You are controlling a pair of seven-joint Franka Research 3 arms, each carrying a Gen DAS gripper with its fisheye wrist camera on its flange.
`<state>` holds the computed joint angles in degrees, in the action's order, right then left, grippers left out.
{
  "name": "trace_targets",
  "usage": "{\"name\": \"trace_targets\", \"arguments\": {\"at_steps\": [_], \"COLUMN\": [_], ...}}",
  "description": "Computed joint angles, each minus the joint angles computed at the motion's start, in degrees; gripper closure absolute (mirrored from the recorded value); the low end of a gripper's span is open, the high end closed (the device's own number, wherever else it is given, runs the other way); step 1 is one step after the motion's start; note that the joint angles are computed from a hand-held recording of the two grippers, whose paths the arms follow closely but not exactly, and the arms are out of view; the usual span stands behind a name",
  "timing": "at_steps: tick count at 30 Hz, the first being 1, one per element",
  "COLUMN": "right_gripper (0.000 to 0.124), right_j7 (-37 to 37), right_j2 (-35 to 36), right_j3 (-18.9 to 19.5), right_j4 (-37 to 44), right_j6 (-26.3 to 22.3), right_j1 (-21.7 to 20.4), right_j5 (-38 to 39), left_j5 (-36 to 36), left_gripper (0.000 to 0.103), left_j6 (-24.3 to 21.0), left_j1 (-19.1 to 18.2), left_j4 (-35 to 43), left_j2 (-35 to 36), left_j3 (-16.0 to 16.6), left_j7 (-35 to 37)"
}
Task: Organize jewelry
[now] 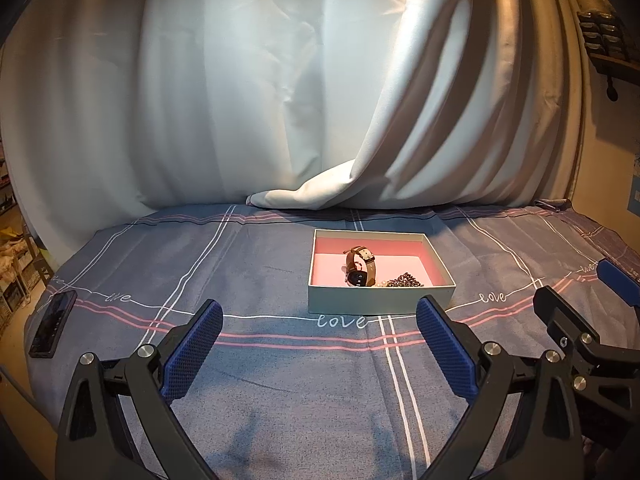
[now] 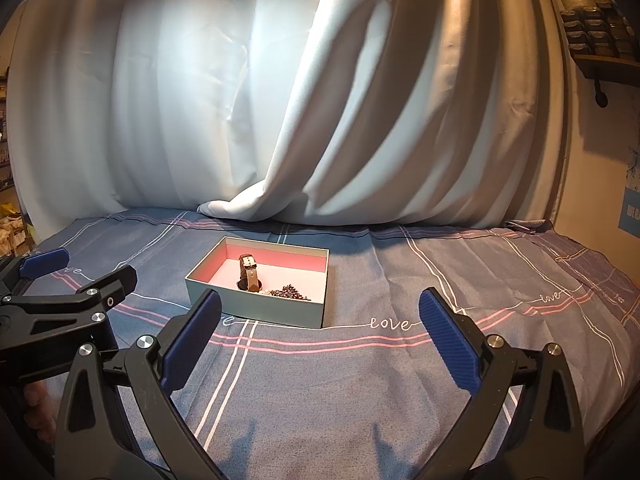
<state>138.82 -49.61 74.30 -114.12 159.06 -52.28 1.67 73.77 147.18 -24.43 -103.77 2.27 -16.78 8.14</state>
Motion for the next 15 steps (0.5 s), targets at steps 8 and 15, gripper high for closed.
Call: {"name": "trace_targets", "arguments": {"at_steps": [8,15], "right_gripper": [0.026,0.026], "right_j7": [0.25,0.29], "right_j2": [-0.19,-0.24], "right_j3": [-0.09,-0.15], "right_j4": [0.10,0.21], "right_j6": [-0.60,-0.92], "right_j1": [0.20,0.36], "right_j5": [-0.22,-0.20], "left_j5": [-3.17,-3.89], "left_gripper": [0.006,0.006], "left_j6": [2.46,2.54], "left_j1": [0.45,0.52], "left_j4": [-0.42,-0.49], "left_j2": [-0.01,-0.04], "left_j3": [0.30,0.30], "left_j7": [1.79,2.25]}}
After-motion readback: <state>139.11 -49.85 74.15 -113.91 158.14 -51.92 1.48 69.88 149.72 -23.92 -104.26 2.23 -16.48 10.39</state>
